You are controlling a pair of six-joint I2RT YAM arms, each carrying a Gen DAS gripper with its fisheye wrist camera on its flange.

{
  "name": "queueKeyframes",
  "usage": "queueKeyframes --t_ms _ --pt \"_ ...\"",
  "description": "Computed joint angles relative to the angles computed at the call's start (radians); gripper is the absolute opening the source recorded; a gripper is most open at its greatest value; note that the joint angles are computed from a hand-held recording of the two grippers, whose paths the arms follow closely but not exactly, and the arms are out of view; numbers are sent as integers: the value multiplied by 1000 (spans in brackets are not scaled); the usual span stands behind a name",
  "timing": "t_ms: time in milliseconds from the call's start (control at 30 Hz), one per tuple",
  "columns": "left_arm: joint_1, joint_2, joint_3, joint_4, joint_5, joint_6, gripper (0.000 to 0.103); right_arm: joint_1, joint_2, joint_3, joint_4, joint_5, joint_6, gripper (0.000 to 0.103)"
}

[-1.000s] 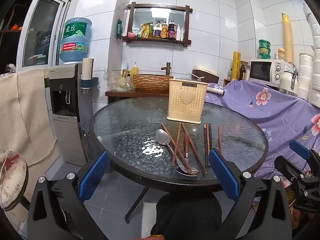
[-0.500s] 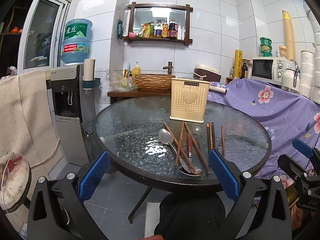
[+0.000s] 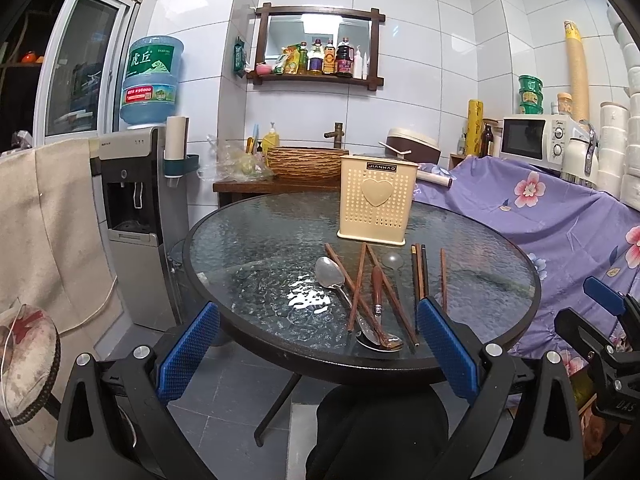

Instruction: Organize utensils

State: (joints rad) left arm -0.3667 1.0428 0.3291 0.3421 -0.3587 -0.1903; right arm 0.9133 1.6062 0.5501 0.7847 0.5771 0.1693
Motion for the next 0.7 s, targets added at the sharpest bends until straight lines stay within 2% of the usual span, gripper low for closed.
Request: queueKeyframes --t_ms 700 --pt "-2 -4 -2 2 -4 2 97 6 8 7 3 8 0 98"
